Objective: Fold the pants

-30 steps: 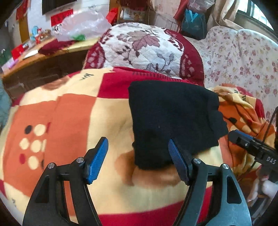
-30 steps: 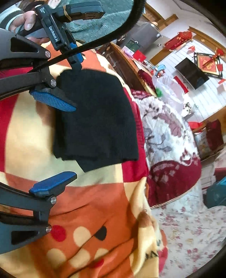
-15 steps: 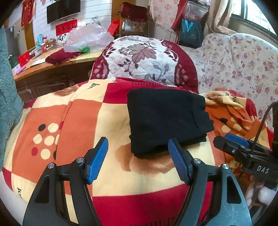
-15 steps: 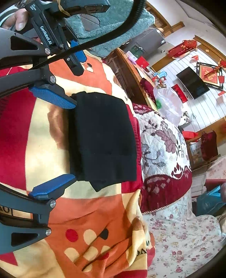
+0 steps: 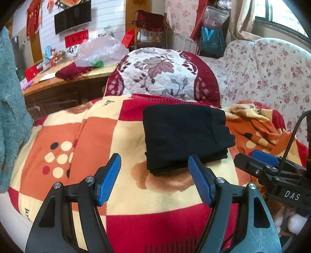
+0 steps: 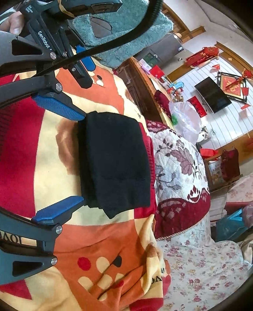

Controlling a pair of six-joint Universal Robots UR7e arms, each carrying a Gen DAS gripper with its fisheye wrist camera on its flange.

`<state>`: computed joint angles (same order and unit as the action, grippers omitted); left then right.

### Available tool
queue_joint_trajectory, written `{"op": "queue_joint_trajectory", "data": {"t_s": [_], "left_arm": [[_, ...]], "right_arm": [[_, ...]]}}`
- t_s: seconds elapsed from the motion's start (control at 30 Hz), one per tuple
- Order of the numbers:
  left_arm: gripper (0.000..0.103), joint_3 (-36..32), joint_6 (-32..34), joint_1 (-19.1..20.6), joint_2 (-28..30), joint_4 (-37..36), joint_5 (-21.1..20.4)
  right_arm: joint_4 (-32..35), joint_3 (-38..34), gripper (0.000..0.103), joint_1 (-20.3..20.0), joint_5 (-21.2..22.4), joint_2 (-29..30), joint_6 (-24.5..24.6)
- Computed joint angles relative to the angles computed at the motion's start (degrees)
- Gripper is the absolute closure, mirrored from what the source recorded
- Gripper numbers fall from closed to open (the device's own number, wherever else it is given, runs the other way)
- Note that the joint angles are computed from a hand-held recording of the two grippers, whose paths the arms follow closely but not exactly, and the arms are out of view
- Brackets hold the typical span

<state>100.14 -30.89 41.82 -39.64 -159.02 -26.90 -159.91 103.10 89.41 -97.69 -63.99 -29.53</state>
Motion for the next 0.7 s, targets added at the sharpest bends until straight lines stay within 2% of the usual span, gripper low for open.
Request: {"op": "queue_joint_trajectory", "data": {"t_s": [0.27,0.43,0.7], "left_arm": [[0.030,0.5,-1.8,-1.4,-0.5,1.5,1.2],[0.030,0.8,-3.1,-2.4,-0.5,1.6,2.2],[0.030,0.7,-4.4,-2.9,-0.6,1.7,2.6]], "right_arm": [[-5.1,1.8,0.025,1.3,-1.3,-1.0,0.5],[-10.9,3.0,0.025,2.8,-5.1,-0.8,-0.4],[-10.6,3.3,0.025,2.7,-4.5,-1.3,0.3]]}}
